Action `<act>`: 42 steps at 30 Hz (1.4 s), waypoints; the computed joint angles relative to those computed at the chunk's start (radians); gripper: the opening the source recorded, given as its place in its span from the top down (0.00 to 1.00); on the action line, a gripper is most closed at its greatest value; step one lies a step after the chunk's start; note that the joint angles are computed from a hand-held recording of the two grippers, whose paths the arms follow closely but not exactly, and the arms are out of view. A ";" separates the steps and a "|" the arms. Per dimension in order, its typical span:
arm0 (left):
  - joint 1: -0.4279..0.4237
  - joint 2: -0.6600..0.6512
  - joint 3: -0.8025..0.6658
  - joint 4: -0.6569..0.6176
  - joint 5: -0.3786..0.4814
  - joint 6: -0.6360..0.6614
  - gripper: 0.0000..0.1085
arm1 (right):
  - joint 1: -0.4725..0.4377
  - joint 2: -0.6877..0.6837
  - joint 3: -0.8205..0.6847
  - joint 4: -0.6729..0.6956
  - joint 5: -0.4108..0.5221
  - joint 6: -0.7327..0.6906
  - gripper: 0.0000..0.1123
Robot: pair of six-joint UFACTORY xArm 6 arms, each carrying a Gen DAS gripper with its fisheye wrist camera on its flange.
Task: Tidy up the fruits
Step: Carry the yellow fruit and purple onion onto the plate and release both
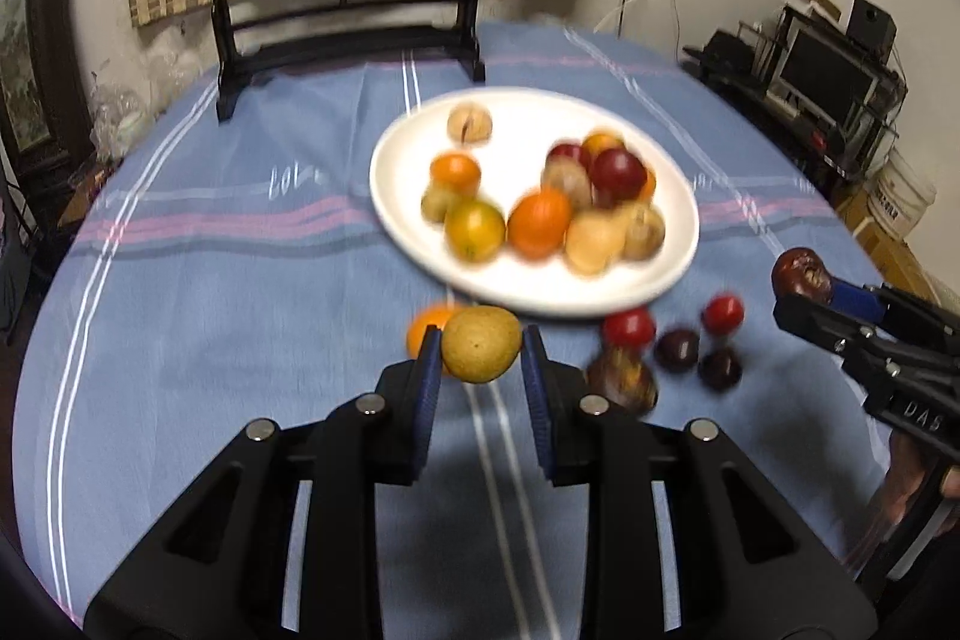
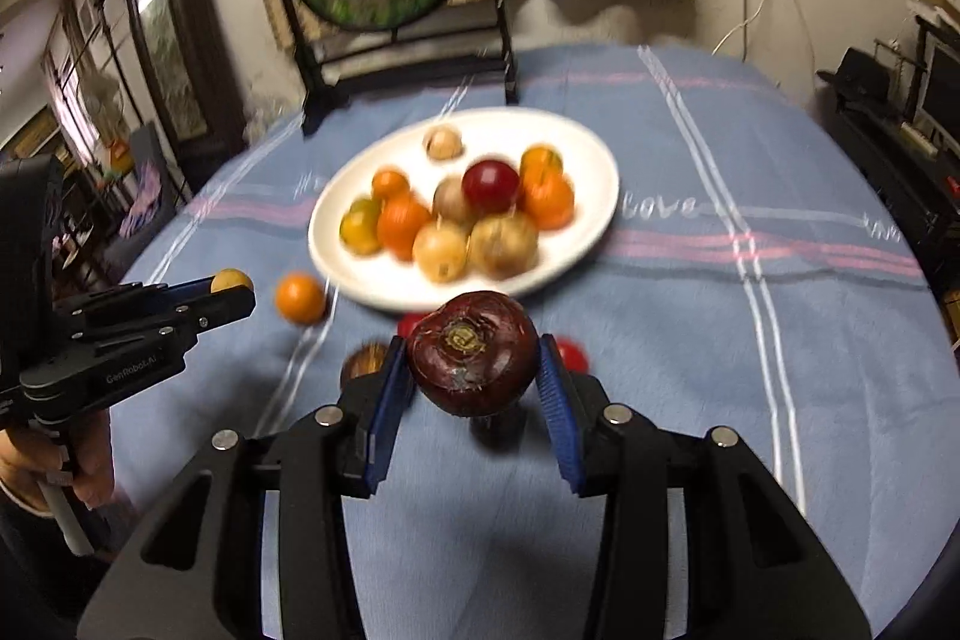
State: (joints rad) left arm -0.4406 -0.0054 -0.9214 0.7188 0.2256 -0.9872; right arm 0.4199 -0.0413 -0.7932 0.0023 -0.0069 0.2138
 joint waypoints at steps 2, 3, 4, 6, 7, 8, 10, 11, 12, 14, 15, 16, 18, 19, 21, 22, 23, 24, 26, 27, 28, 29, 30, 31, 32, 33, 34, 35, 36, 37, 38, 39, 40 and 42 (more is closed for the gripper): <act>0.004 0.034 -0.048 -0.038 0.000 0.031 0.75 | -0.012 0.037 -0.048 -0.100 -0.011 0.084 0.61; 0.003 0.052 -0.074 -0.063 0.006 0.051 0.75 | -0.007 0.062 -0.084 -0.088 -0.007 0.068 0.61; 0.003 0.077 -0.107 -0.096 0.011 0.079 0.75 | 0.002 0.081 -0.112 -0.033 0.002 0.012 0.61; 0.003 0.130 -0.176 -0.125 0.034 0.106 0.75 | 0.017 0.134 -0.181 0.054 0.018 -0.087 0.61; 0.004 0.148 -0.199 -0.130 0.045 0.111 0.75 | 0.016 0.155 -0.211 0.038 0.031 -0.077 0.61; 0.004 0.180 -0.236 -0.152 0.060 0.132 0.75 | 0.017 0.177 -0.240 0.028 0.046 -0.071 0.61; 0.010 0.227 -0.286 -0.204 0.071 0.173 0.75 | 0.013 0.227 -0.302 -0.009 0.072 -0.037 0.61; 0.013 0.259 -0.321 -0.234 0.092 0.190 0.75 | 0.012 0.247 -0.326 -0.010 0.083 -0.035 0.61; 0.016 0.276 -0.338 -0.251 0.099 0.202 0.75 | 0.014 0.271 -0.357 0.023 0.099 -0.062 0.61; 0.023 0.311 -0.370 -0.286 0.112 0.230 0.75 | 0.014 0.311 -0.412 0.093 0.123 -0.107 0.61; 0.026 0.324 -0.383 -0.289 0.117 0.231 0.75 | 0.015 0.330 -0.441 0.136 0.138 -0.142 0.61; 0.030 0.336 -0.392 -0.285 0.117 0.228 0.75 | 0.015 0.341 -0.461 0.163 0.152 -0.166 0.61; 0.035 0.354 -0.412 -0.268 0.122 0.219 0.75 | 0.010 0.379 -0.519 0.149 0.184 -0.151 0.61; 0.037 0.365 -0.424 -0.256 0.128 0.211 0.75 | 0.009 0.394 -0.539 0.145 0.195 -0.148 0.61; 0.038 0.380 -0.445 -0.241 0.141 0.202 0.75 | 0.010 0.426 -0.585 0.156 0.222 -0.149 0.61; 0.039 0.385 -0.450 -0.238 0.141 0.203 0.75 | 0.011 0.444 -0.610 0.174 0.237 -0.159 0.61; 0.041 0.392 -0.459 -0.232 0.141 0.201 0.75 | 0.012 0.459 -0.632 0.187 0.250 -0.165 0.61; 0.041 0.398 -0.466 -0.234 0.144 0.205 0.75 | 0.013 0.480 -0.660 0.181 0.265 -0.151 0.61; 0.043 0.404 -0.469 -0.222 0.137 0.197 0.75 | 0.016 0.502 -0.690 0.179 0.278 -0.134 0.61; 0.043 0.405 -0.469 -0.211 0.133 0.188 0.75 | 0.018 0.517 -0.710 0.190 0.288 -0.135 0.61; 0.043 0.404 -0.467 -0.195 0.131 0.175 0.72 | 0.019 0.526 -0.723 0.186 0.297 -0.125 0.61; 0.044 0.405 -0.467 -0.184 0.130 0.168 0.67 | 0.020 0.535 -0.735 0.178 0.302 -0.110 0.60; 0.043 0.402 -0.464 -0.166 0.132 0.152 0.50 | 0.021 0.536 -0.735 0.173 0.296 -0.099 0.56; 0.043 0.395 -0.458 -0.127 0.132 0.118 0.41 | 0.022 0.530 -0.723 0.169 0.276 -0.084 0.54; 0.044 0.389 -0.453 -0.103 0.128 0.099 0.41 | 0.022 0.525 -0.714 0.175 0.262 -0.082 0.54; 0.043 0.382 -0.447 -0.087 0.125 0.091 0.41 | 0.023 0.515 -0.700 0.186 0.252 -0.091 0.54; 0.043 0.375 -0.441 -0.084 0.126 0.092 0.41 | 0.022 0.506 -0.688 0.174 0.245 -0.082 0.54; 0.044 0.364 -0.431 -0.082 0.128 0.087 0.41 | 0.020 0.494 -0.670 0.145 0.233 -0.060 0.54; 0.046 0.355 -0.420 -0.082 0.123 0.083 0.41 | 0.020 0.476 -0.646 0.130 0.219 -0.052 0.54; 0.049 0.345 -0.405 -0.087 0.115 0.081 0.41 | 0.021 0.461 -0.626 0.150 0.212 -0.070 0.54; 0.051 0.329 -0.383 -0.098 0.106 0.085 0.41 | 0.022 0.444 -0.603 0.185 0.207 -0.101 0.54; 0.053 0.312 -0.361 -0.095 0.103 0.077 0.41 | 0.023 0.420 -0.572 0.223 0.199 -0.136 0.54; 0.053 0.301 -0.347 -0.085 0.106 0.063 0.41 | 0.024 0.401 -0.546 0.241 0.189 -0.154 0.54; 0.056 0.264 -0.294 -0.081 0.098 0.046 0.39 | 0.024 0.355 -0.486 0.299 0.176 -0.210 0.54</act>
State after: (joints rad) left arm -0.3849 0.2582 -1.2158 0.6382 0.3237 -0.9413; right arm 0.4444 0.3133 -1.2791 0.3014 0.1694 0.0038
